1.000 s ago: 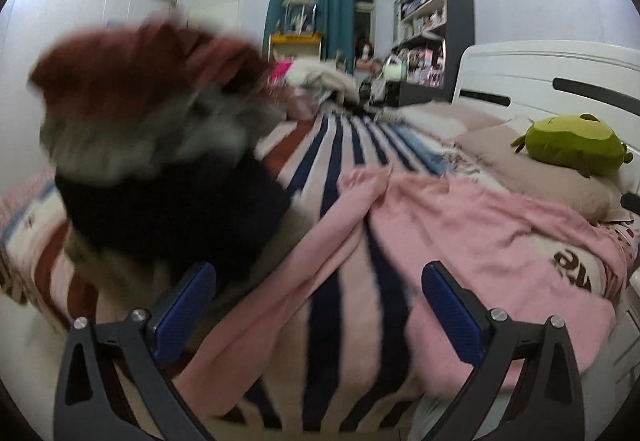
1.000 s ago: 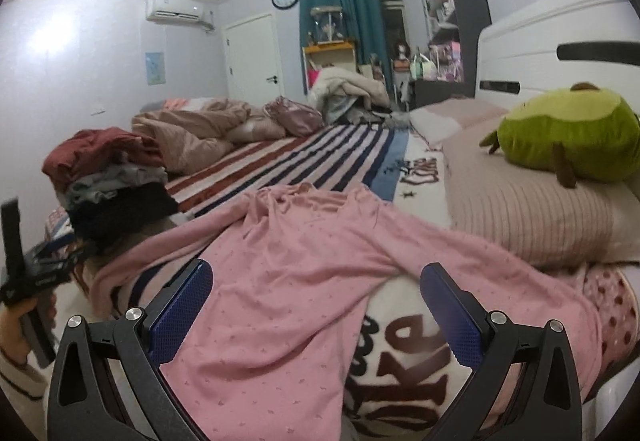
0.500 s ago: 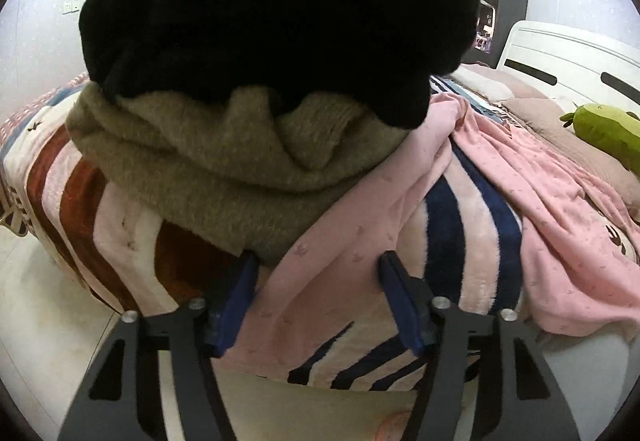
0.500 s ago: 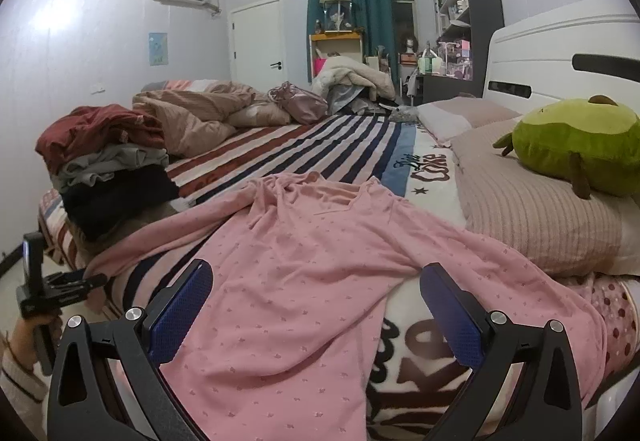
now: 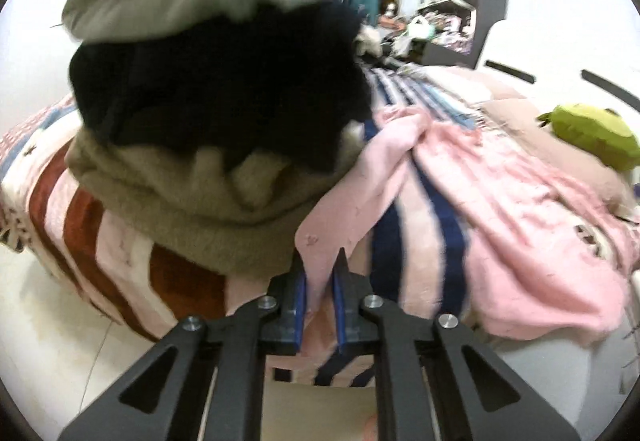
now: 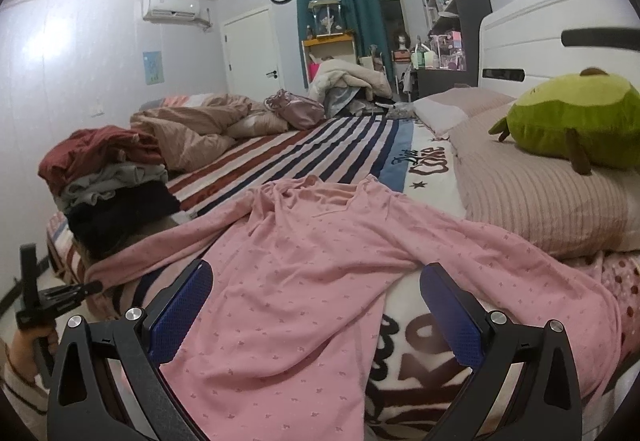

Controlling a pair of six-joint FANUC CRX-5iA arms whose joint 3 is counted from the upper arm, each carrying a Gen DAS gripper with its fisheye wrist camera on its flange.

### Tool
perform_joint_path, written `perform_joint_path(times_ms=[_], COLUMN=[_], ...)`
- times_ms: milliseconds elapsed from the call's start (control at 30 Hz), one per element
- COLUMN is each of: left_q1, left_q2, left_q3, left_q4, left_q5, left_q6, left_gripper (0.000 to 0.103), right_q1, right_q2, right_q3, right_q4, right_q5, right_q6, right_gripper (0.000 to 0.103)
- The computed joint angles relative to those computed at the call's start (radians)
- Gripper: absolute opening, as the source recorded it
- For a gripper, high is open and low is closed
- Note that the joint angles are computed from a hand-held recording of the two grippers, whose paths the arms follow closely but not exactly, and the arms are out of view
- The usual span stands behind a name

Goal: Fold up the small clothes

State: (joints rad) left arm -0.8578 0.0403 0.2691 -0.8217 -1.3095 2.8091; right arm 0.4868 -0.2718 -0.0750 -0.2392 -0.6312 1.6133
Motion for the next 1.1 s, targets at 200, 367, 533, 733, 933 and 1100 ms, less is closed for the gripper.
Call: perform_joint_path(times_ms=[200, 367, 533, 733, 933, 1100], left_q1=[-0.042, -0.048, -0.008, 0.106, 0.107, 0.084], left_q2=[0.068, 0.165, 0.306, 0.621, 0.689, 0.474], left_q3=[0.149, 0.351, 0.564, 0.922, 0.965, 0.659], left_q4=[-0.07, -0.1, 0.04, 0.479, 0.615, 0.497], left_q5=[0.003, 0.065, 0.182, 0.208, 0.212, 0.313], left_q6=[-0.07, -0.213, -0.449, -0.734, -0.796, -0.656], left_gripper=[0.008, 0.008, 0.008, 0.01, 0.045, 0.06], right_q1=[-0.082, -0.182, -0.294, -0.413, -0.45, -0.451], right_q2=[0.008, 0.01, 0.015, 0.034, 0.053, 0.08], right_q3=[0.025, 0.047, 0.063, 0.083, 0.092, 0.118], right_q4=[-0.158, -0.299, -0.431, -0.543, -0.543, -0.568], right_q5=[-0.029, -0.075, -0.101, -0.151, -0.184, -0.24], right_q6=[0.123, 0.262, 0.386, 0.477, 0.49, 0.528], right_gripper=[0.103, 0.103, 0.103, 0.103, 0.103, 0.103])
